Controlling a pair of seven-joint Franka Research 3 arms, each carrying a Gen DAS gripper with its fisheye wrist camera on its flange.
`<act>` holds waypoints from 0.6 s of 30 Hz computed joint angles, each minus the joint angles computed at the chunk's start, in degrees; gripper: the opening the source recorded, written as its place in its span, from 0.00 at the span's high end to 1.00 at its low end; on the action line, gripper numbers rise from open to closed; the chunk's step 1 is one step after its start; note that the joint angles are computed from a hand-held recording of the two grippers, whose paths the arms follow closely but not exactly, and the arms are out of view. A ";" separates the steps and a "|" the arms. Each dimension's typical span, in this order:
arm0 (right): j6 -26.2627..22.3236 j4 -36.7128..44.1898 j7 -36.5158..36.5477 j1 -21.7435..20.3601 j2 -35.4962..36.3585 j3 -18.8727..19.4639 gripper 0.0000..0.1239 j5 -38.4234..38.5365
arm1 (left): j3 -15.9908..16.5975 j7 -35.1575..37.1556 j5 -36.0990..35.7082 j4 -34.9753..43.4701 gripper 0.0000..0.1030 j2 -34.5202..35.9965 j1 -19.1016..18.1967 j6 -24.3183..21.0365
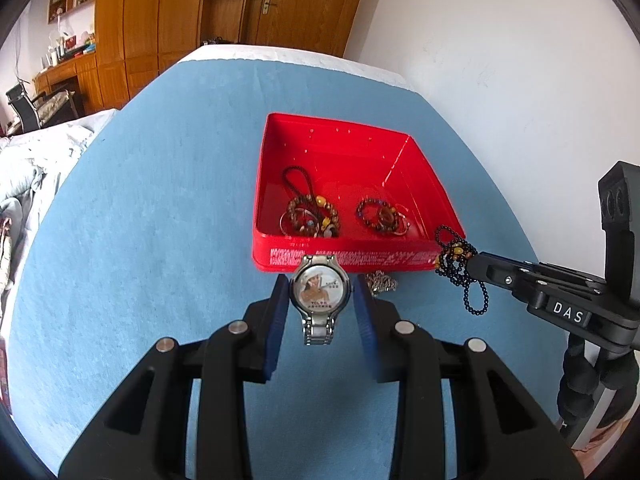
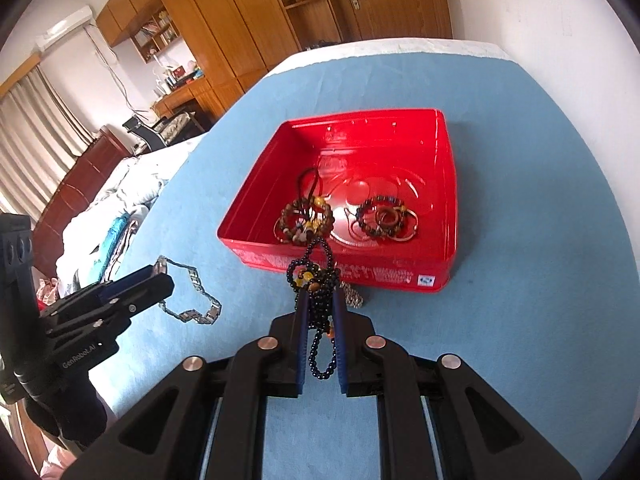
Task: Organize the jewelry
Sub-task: 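Lift the watch with left tool while right tool lifts the necklace toward the tin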
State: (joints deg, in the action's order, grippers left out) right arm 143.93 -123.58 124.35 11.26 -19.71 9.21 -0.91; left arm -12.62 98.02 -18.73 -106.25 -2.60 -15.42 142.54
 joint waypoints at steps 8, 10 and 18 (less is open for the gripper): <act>0.36 2.26 0.35 -0.94 1.48 -0.60 0.91 -0.91 | -0.95 -3.05 3.66 5.01 0.69 3.10 -0.18 1.42; 0.88 2.95 0.16 -1.06 2.08 -1.04 0.91 -0.67 | -1.29 -3.56 4.11 7.00 0.69 4.47 -0.19 1.26; 2.62 7.75 0.89 -2.04 7.46 -2.22 0.91 -1.97 | -3.11 -7.31 8.14 18.75 0.69 14.33 -0.70 1.11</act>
